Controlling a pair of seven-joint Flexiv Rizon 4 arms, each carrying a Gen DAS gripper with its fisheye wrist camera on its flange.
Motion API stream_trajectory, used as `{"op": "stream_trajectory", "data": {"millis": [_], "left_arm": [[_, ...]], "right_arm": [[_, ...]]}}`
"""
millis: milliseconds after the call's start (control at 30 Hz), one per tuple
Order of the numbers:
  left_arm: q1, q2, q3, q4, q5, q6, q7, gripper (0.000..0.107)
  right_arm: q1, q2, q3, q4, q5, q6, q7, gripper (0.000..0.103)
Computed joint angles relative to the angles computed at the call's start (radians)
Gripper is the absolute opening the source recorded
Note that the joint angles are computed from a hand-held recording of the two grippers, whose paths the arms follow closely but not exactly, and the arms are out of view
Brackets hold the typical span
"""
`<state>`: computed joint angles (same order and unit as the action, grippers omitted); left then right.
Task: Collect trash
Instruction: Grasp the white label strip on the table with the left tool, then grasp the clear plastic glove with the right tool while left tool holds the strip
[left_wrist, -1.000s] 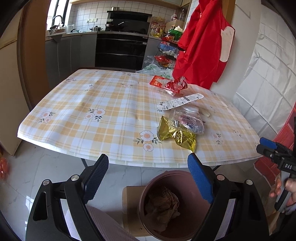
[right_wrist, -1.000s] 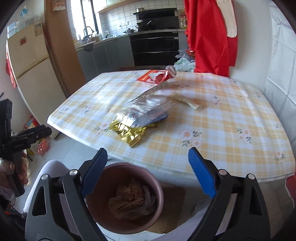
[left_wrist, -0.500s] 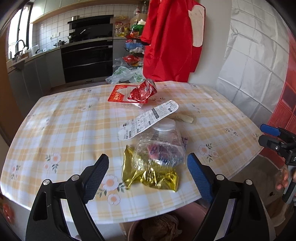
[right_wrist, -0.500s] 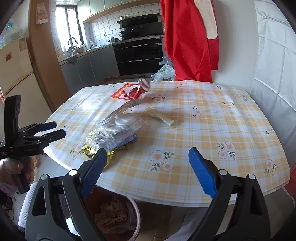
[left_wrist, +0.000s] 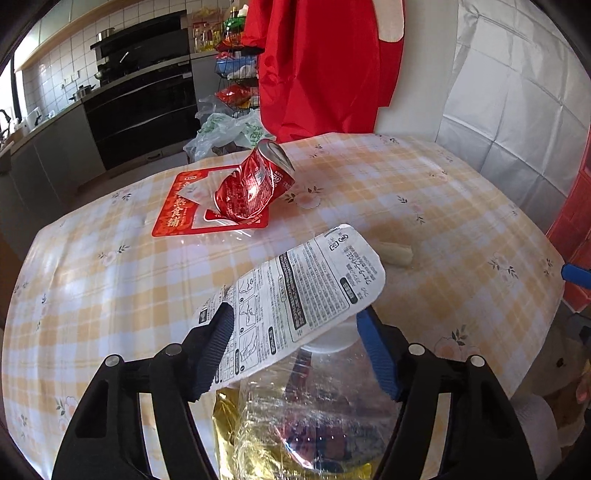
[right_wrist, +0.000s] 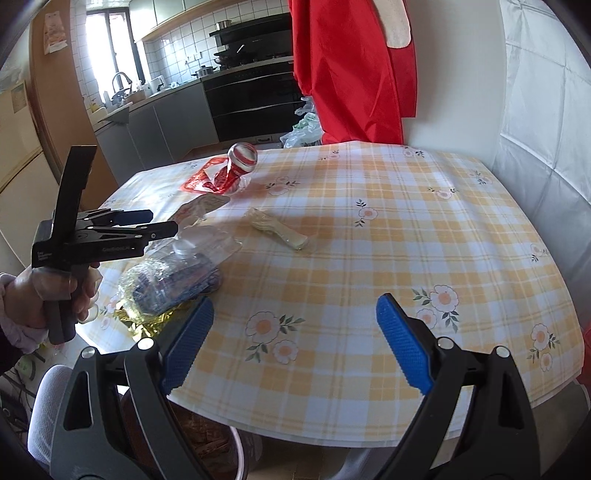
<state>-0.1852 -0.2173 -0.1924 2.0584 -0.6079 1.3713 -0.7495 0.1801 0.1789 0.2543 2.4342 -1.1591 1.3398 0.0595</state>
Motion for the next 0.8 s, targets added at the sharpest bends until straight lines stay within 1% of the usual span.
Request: {"op": "stream_trajectory", "data": {"millis": [33,67,100,133,167,233,267,300,333,400,500,567,600,667,800], "left_arm": [[0.0,-0.011,0.004,-0.011,0.007,-0.006,-0.006,0.051],[0.004,-0.017,0.001,-0.015,0.001,-0.005,-0.005,0.043],[0.008,-0.019,0.0,-0.016,-0.003,-0.006,-0.008,0.024],[0.008,-0.021,0.004,-0.014,-0.002,0.008,-0.018,0.019],[0.026,-0.014,-0.023,0.002,-0.053,0.04,0.015,0.016],[0.061,0.008,-0.084,0.036,-0.185,0.092,0.116,0.01],[0.069,0.018,-0.105,0.046,-0.253,0.114,0.168,0.009],[0.079,0.032,-0.129,0.055,-0.348,0.134,0.24,0.007],[0.08,0.043,-0.136,0.057,-0.412,0.143,0.285,0.004],[0.079,0.07,-0.134,0.055,-0.544,0.136,0.362,0.002],[0.06,0.108,-0.099,0.054,-0.664,0.122,0.416,0.001],[0.042,0.132,-0.07,0.058,-0.73,0.111,0.452,0.001],[0.034,0.142,-0.054,0.06,-0.752,0.101,0.461,0.001],[0.019,0.168,-0.018,0.071,-0.778,0.071,0.462,0.001],[-0.029,0.23,0.05,0.12,-0.828,0.05,0.48,0.001]], "right_arm": [[-0.002,-0.004,-0.003,-0.001,-0.004,0.003,-0.003,0.089],[-0.005,-0.011,-0.007,-0.005,-0.009,0.006,-0.007,0.089],[-0.006,-0.019,-0.011,-0.009,-0.014,0.007,-0.014,0.089],[-0.007,-0.027,-0.016,-0.013,-0.022,0.01,-0.018,0.089],[-0.01,-0.037,-0.021,-0.018,-0.036,0.014,-0.021,0.089],[-0.015,-0.059,-0.035,-0.035,-0.08,0.025,-0.024,0.089],[-0.015,-0.068,-0.041,-0.042,-0.097,0.03,-0.024,0.089],[-0.018,-0.087,-0.052,-0.056,-0.131,0.043,-0.022,0.089],[-0.019,-0.103,-0.062,-0.069,-0.155,0.052,-0.022,0.089],[-0.022,-0.139,-0.087,-0.098,-0.216,0.077,-0.015,0.088],[-0.016,-0.221,-0.122,-0.167,-0.277,0.115,-0.027,0.087],[-0.003,-0.27,-0.136,-0.211,-0.279,0.115,-0.057,0.086],[0.005,-0.298,-0.142,-0.233,-0.267,0.12,-0.085,0.085],[0.032,-0.36,-0.147,-0.28,-0.188,0.1,-0.192,0.081],[0.088,-0.446,-0.141,-0.347,0.039,0.033,-0.413,0.074]]}}
